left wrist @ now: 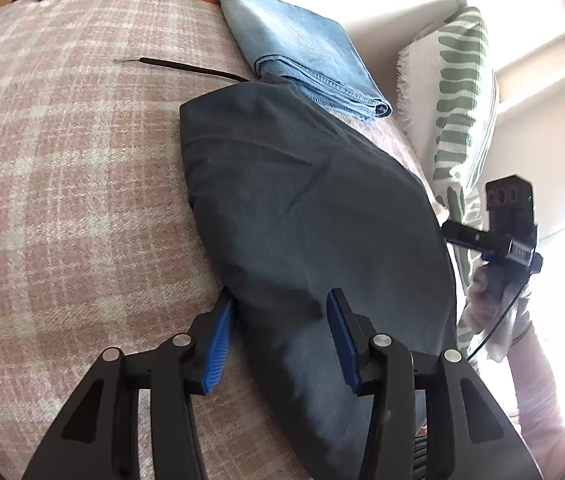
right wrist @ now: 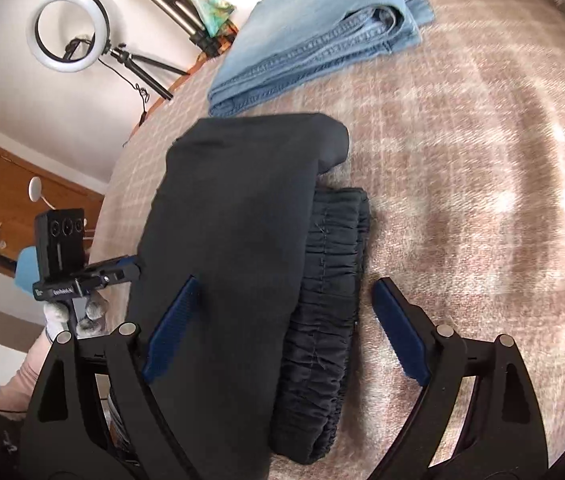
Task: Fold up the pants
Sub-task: 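Grasp the waistband bundle with the right gripper while the left gripper grasps the folded edge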
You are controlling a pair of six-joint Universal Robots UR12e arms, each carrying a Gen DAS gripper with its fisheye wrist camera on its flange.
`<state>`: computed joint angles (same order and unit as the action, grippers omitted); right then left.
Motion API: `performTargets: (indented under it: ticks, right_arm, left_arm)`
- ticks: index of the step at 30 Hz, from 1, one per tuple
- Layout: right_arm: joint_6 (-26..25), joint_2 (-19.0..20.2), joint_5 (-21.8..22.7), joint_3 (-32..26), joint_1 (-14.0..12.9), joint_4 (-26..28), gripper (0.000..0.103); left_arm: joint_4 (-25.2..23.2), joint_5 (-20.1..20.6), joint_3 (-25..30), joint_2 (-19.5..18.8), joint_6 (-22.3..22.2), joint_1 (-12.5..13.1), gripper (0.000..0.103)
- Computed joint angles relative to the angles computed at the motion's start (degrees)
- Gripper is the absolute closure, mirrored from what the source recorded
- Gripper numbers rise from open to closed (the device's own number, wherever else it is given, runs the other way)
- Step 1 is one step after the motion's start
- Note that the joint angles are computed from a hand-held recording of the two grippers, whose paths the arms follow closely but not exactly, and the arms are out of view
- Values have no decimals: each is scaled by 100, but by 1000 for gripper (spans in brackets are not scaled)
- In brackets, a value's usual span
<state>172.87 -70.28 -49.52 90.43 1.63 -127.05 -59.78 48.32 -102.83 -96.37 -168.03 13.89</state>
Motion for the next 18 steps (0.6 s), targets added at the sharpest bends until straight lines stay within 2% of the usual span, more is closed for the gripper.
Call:
performTargets:
  ticks: [3, 9, 11, 15, 17, 18]
  right_arm:
    - [-111, 31, 290, 54, -46, -76, 7]
    - [-435, 11, 1195, 234, -231, 131, 15]
    - [-416, 58, 1284, 202, -240, 197, 16]
    - [-312, 143, 1283, 142, -143, 6, 20]
    - [-537, 116, 1128, 74, -92, 197, 30]
    - [-657, 98, 1071, 44, -76, 305, 40]
  left_arm:
    - [-5, -194, -16, -28, -26, 50, 57]
    - [39, -235, -24, -32, 190, 46, 56]
    - [57, -240, -8, -48, 212, 26, 56]
    - [129, -130, 63, -99, 190, -66, 57]
    - [201, -3, 83, -107, 211, -126, 57]
    - [228, 68, 95, -107, 218, -158, 58]
